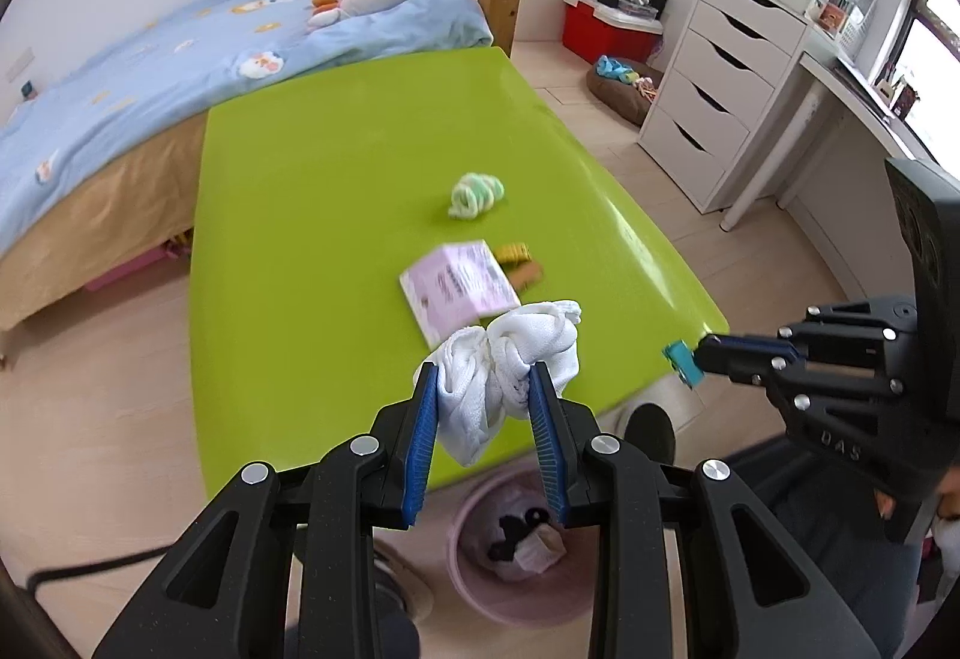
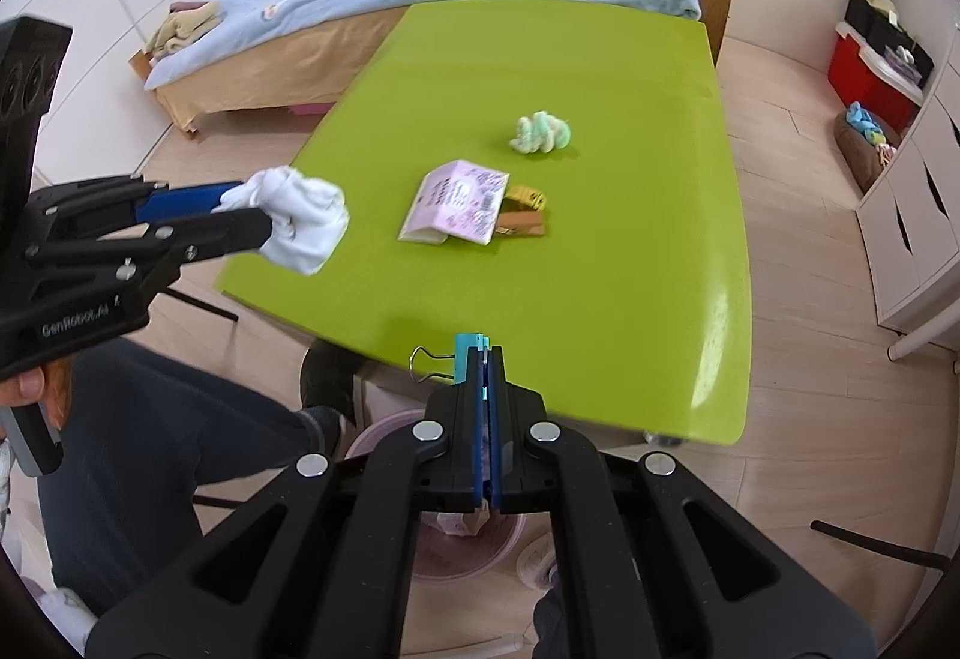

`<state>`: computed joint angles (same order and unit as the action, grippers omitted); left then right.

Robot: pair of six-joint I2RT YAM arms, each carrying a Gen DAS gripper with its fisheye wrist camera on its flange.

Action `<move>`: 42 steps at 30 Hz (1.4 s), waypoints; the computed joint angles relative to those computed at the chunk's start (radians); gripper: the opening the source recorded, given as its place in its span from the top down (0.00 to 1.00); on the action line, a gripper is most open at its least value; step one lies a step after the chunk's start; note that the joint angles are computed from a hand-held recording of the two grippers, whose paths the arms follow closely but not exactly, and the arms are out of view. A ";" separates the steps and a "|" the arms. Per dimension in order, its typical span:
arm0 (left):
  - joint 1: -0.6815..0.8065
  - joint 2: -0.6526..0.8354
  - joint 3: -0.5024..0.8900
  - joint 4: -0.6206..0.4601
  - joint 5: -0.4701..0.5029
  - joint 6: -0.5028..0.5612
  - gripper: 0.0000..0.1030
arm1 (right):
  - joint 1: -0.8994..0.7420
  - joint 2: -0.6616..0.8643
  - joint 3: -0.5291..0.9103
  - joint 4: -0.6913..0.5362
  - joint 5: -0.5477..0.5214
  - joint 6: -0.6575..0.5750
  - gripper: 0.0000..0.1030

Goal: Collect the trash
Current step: 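Carry the white socks in the left gripper to the wastebasket while the right gripper opens, dropping the clip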

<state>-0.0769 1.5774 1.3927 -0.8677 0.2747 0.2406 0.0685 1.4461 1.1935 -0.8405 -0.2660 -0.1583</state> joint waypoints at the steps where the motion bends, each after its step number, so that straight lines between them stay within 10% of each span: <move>1: 0.004 -0.029 -0.032 0.003 0.003 0.001 0.71 | 0.005 -0.023 -0.019 -0.002 -0.002 0.001 0.99; 22: 0.103 -0.344 -0.320 -0.058 0.080 0.038 0.71 | 0.093 -0.269 -0.256 -0.060 -0.049 0.043 0.97; 24: 0.110 -0.343 -0.319 -0.059 0.084 0.040 0.71 | 0.102 -0.267 -0.262 -0.056 -0.026 0.050 0.86; 26: 0.118 -0.344 -0.320 -0.058 0.086 0.042 0.71 | 0.097 -0.271 -0.268 -0.045 -0.011 0.062 0.37; 30: 0.122 -0.343 -0.322 -0.059 0.089 0.048 0.71 | 0.069 -0.280 -0.271 -0.031 -0.015 0.075 0.18; 42: 0.080 -0.350 -0.354 -0.067 0.082 0.064 0.71 | 0.005 -0.342 -0.257 -0.032 -0.013 0.097 0.07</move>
<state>0.0034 1.2270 1.0386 -0.9343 0.3563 0.3049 0.0740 1.1039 0.9363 -0.8729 -0.2793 -0.0616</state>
